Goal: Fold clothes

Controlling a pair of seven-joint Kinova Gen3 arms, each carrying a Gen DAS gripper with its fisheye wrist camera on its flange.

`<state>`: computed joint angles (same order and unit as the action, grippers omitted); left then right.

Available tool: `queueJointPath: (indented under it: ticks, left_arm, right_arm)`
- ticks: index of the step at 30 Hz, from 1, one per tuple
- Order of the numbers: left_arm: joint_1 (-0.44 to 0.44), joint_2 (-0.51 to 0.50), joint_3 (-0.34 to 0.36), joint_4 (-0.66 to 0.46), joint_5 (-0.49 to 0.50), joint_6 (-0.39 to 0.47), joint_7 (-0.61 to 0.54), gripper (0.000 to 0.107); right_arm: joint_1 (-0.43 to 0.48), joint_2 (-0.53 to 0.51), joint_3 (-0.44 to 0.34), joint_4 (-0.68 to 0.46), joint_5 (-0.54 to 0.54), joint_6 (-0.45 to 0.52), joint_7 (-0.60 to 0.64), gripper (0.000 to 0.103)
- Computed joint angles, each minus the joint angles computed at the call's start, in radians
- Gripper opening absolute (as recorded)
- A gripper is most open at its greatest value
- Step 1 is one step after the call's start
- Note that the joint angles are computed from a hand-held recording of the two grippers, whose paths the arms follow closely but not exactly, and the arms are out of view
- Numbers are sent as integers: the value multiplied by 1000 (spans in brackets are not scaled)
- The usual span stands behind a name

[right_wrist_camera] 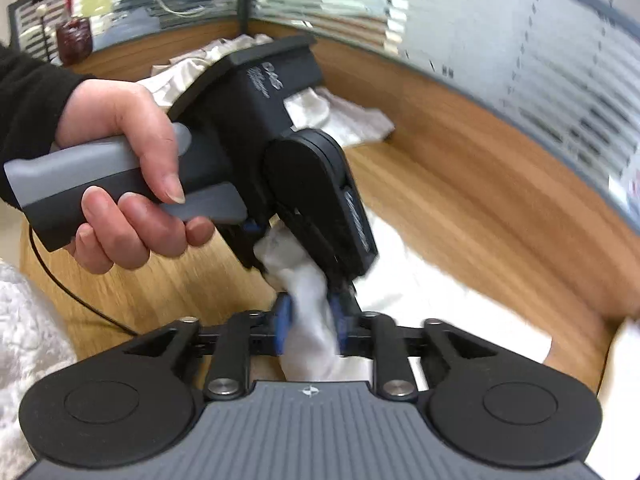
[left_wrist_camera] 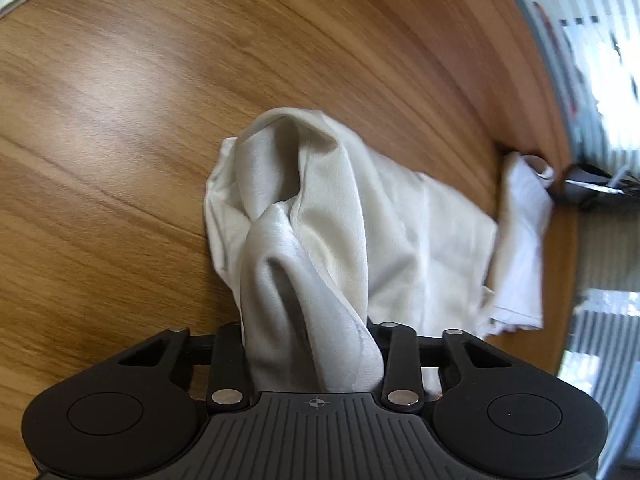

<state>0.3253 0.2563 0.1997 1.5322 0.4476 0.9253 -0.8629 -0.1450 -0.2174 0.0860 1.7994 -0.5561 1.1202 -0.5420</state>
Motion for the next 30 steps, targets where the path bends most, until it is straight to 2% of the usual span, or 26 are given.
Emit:
queueJointPath:
  ticks: [2,4,6,10,13,15,19,24,30]
  left_arm:
    - [13,-9,-7,4,-32,12,30,36]
    - [28,-17,-10,0,-71,32,49,35]
    - [28,-36,-14,9,-97,55,48,35]
    - [-4,-90,-25,57,-96,103,20,35]
    - [-31,-127,-37,77,-117,168,-16,38]
    - [-46,-145,-46,82,-136,214,-43,41]
    - [-85,-188,-66,123,-124,257,-103,46]
    - [-99,-222,-67,170,-114,236,-115,50]
    - [-71,-206,-47,158,-149,206,-96,53]
  right_arm:
    - [18,4,11,-13,16,19,-28,43]
    - [47,3,33,-19,32,31,-59,68]
    - [80,-4,50,-14,38,29,-100,78]
    - [142,-7,86,-14,61,52,-216,90]
    - [194,28,128,-20,43,115,-302,93]
    - [235,76,159,-21,4,181,-341,100]
    - [329,179,194,21,-100,274,-340,101]
    - [356,232,104,67,-136,241,-358,101]
    - [279,258,-20,31,-152,174,-457,102]
